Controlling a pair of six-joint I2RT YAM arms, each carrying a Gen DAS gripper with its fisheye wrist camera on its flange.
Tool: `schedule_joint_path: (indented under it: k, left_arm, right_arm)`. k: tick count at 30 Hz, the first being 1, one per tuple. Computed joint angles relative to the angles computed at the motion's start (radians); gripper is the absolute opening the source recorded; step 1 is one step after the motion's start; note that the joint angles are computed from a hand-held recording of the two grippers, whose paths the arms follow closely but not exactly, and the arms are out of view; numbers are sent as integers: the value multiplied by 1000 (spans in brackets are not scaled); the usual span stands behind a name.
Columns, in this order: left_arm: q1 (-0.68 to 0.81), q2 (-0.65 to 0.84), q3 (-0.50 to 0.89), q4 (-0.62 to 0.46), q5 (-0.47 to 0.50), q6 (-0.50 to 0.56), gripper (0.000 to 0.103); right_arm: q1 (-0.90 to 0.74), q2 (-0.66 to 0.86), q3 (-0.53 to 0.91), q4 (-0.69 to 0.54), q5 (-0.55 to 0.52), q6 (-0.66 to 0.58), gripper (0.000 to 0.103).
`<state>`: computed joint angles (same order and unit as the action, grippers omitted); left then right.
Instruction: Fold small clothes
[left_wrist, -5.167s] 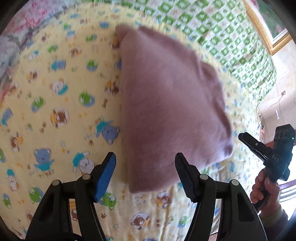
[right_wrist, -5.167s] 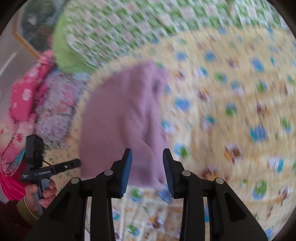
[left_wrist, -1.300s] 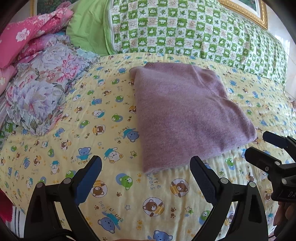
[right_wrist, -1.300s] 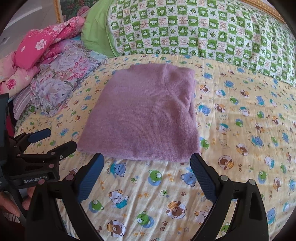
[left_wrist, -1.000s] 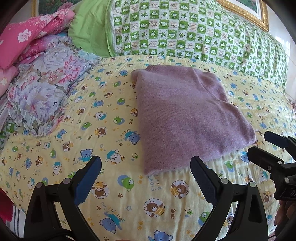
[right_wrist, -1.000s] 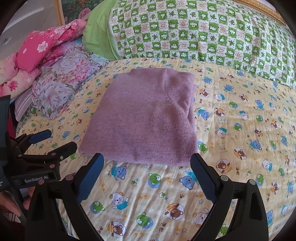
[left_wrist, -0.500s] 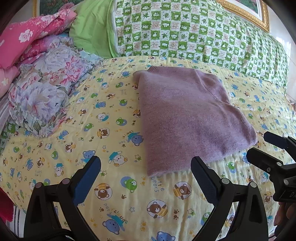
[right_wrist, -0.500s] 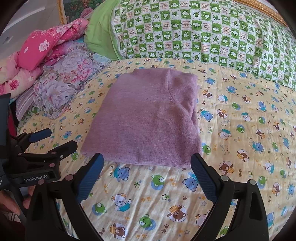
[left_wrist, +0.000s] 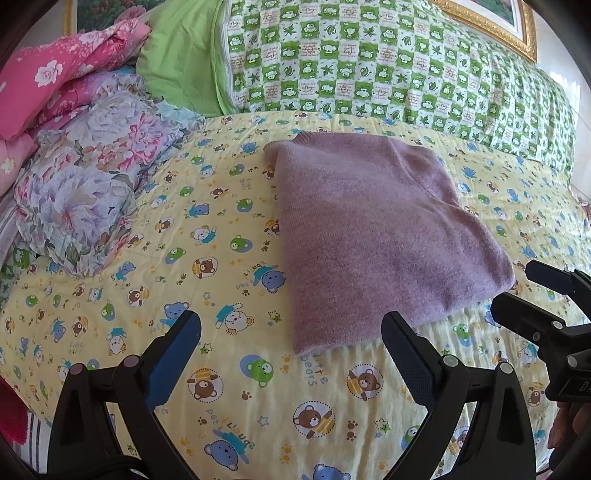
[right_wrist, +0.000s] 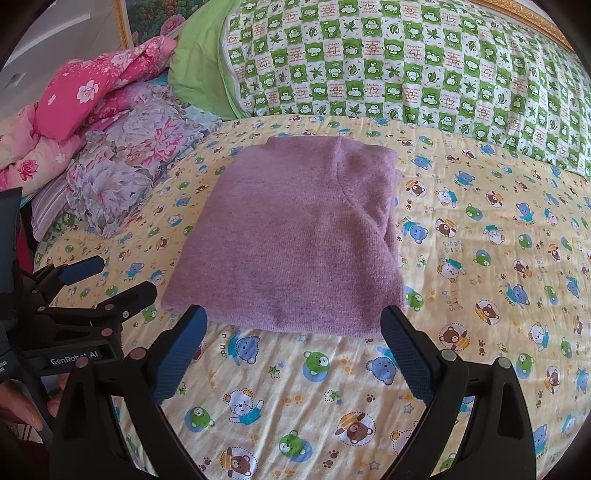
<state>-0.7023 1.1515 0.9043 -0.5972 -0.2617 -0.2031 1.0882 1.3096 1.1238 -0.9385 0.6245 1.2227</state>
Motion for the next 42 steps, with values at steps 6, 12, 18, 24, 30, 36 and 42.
schedule_joint_path:
  k: [6,12,18,24,30,36,42]
  left_arm:
    - [-4,4,2,0,-3,-3,99]
    - [-2,13,5,2,0,-1,99]
    - [-5,15,5,0,-4,-4,99]
    - [0,18,6,1,0,1,99]
    - [1,21,7,1,1,3,99]
    - [1,24,6,4,3,2,99]
    - [5,26,6,5,4,3,99]
  right_arm:
    - [-6,-8,-7,2,-7,-9,95]
    - [-13,-12,-11,6,-10,-12,95]
    - [-15,-12,-12,7,-10,-14,95]
    - [-17,-16,-15,9,-12,-16,95]
    - [-17,-21,-20,11,-14,-19,95]
    - [-25,-17,-17,13,-17,-19,95]
    - [-30,-19,-20,17,-17,-21,95]
